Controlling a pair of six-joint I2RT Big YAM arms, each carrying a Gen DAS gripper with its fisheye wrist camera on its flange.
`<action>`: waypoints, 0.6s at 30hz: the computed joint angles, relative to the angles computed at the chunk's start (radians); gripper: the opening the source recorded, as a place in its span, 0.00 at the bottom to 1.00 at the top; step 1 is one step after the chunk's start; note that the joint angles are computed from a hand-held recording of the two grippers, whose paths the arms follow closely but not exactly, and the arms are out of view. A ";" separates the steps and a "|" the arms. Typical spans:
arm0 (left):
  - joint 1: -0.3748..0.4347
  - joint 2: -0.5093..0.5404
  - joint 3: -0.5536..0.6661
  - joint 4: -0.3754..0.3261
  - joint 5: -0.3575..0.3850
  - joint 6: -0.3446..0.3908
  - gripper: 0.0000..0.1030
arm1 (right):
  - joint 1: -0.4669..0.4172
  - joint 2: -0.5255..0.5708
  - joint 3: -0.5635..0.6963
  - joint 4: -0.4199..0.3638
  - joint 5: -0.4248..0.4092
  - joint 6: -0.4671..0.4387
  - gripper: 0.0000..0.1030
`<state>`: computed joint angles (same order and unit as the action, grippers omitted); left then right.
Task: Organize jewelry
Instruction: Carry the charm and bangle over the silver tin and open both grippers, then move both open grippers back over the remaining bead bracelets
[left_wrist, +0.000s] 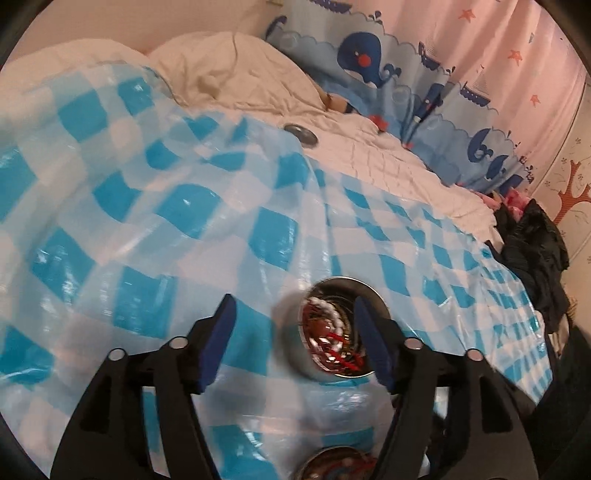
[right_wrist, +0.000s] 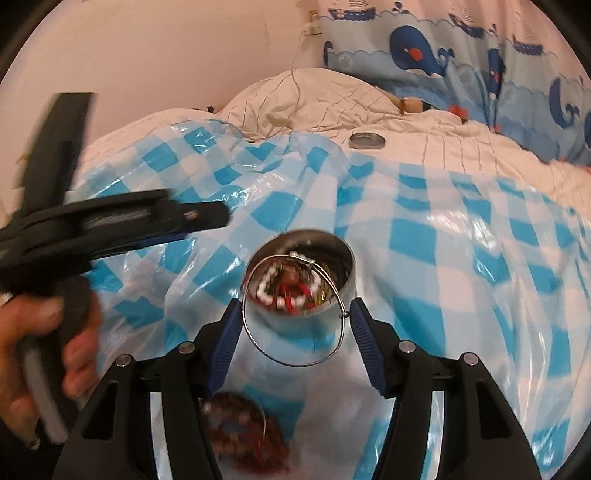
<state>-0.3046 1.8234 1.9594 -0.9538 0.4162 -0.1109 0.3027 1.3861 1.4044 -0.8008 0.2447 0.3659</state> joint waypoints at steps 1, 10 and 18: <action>0.006 -0.008 -0.007 0.010 -0.007 0.005 0.67 | -0.003 0.030 0.024 -0.006 0.002 -0.016 0.56; 0.046 -0.023 -0.015 -0.004 -0.024 0.040 0.70 | -0.003 0.170 0.133 -0.047 0.057 -0.128 0.57; 0.049 -0.054 -0.052 0.005 -0.041 0.080 0.74 | 0.023 0.037 0.013 -0.055 0.090 -0.082 0.60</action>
<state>-0.2558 1.7690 1.9073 -0.9492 0.3754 -0.0308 0.3262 1.4230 1.4175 -0.8561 0.3349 0.2837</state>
